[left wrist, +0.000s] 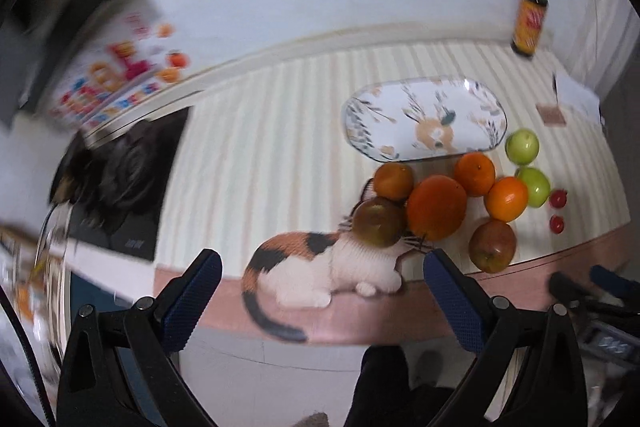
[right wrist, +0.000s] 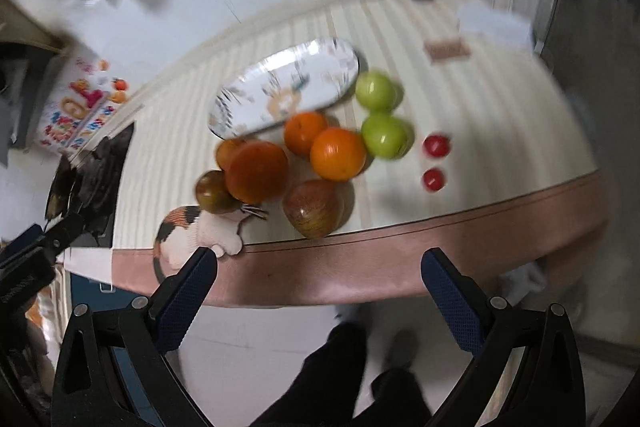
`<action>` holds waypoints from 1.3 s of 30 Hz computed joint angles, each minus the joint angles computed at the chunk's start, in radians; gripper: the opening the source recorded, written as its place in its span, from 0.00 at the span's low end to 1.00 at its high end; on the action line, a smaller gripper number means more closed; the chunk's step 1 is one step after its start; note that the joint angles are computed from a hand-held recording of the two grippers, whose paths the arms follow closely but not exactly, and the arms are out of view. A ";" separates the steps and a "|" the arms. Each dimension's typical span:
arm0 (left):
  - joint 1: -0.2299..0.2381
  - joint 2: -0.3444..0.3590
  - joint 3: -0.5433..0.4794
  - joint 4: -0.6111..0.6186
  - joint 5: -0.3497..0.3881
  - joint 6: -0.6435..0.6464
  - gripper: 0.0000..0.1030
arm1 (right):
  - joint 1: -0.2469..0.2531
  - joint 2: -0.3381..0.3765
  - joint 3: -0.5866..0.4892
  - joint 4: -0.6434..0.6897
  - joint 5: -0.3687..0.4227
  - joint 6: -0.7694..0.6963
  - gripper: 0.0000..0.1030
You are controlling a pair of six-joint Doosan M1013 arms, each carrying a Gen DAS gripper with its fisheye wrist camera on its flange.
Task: Organize fruits
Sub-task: 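Grasp the large orange with the left tool while the right tool grasps the red apple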
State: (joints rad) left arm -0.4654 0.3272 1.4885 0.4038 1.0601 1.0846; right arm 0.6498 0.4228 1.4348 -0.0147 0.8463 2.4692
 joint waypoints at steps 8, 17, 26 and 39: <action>0.061 0.197 -0.202 -0.262 0.120 0.383 1.00 | -0.043 0.167 -0.089 0.197 0.024 0.007 0.96; 0.054 0.317 -0.350 -0.359 0.247 0.611 1.00 | -0.047 0.235 -0.134 0.220 0.048 0.048 0.68; -0.010 0.368 -0.370 -0.230 0.312 0.783 0.89 | -0.050 0.215 -0.111 0.167 0.124 0.101 0.69; -0.014 0.356 -0.329 -0.303 0.296 0.686 0.70 | -0.083 0.208 -0.119 0.168 0.174 0.003 0.69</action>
